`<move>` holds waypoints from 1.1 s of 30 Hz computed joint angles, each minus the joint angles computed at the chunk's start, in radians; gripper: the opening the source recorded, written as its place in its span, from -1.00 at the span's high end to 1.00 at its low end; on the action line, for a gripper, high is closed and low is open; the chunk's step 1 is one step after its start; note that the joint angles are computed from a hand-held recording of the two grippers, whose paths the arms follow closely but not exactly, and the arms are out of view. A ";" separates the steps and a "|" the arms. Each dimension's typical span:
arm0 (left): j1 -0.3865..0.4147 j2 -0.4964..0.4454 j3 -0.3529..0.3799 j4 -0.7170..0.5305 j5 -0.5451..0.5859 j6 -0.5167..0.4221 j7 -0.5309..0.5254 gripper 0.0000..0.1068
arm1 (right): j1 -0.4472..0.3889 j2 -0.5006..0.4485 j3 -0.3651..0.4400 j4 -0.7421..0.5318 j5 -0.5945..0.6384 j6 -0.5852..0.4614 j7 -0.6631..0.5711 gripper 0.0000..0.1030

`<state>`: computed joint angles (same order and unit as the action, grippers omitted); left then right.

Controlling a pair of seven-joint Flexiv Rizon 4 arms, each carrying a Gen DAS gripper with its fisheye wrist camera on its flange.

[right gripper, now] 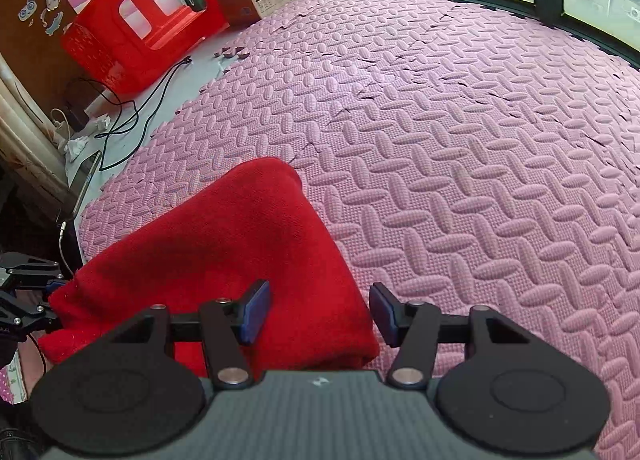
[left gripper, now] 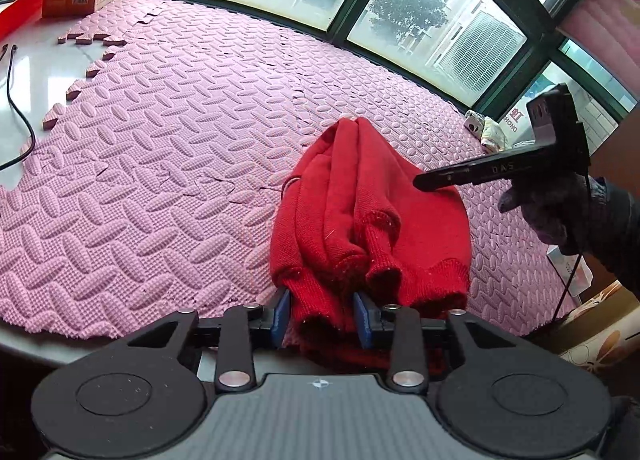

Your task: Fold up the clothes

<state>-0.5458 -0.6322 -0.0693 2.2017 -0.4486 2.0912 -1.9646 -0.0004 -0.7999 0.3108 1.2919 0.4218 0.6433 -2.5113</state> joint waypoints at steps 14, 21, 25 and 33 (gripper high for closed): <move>0.157 -0.113 -0.006 -0.291 0.149 -0.197 0.139 0.41 | -0.088 0.176 0.015 0.341 0.094 0.431 0.009 -0.06; -0.076 -0.075 0.236 -0.267 0.013 -0.159 0.180 0.37 | -0.212 0.211 0.204 0.416 0.211 0.568 -0.276 0.00; -0.109 -0.064 0.217 -0.271 -0.019 -0.078 0.237 0.39 | -0.190 0.215 0.203 0.415 0.243 0.522 -0.313 0.07; 0.026 -0.128 -0.001 -0.363 0.093 -0.088 0.293 0.64 | -0.149 0.223 0.181 0.443 0.300 0.484 -0.396 0.37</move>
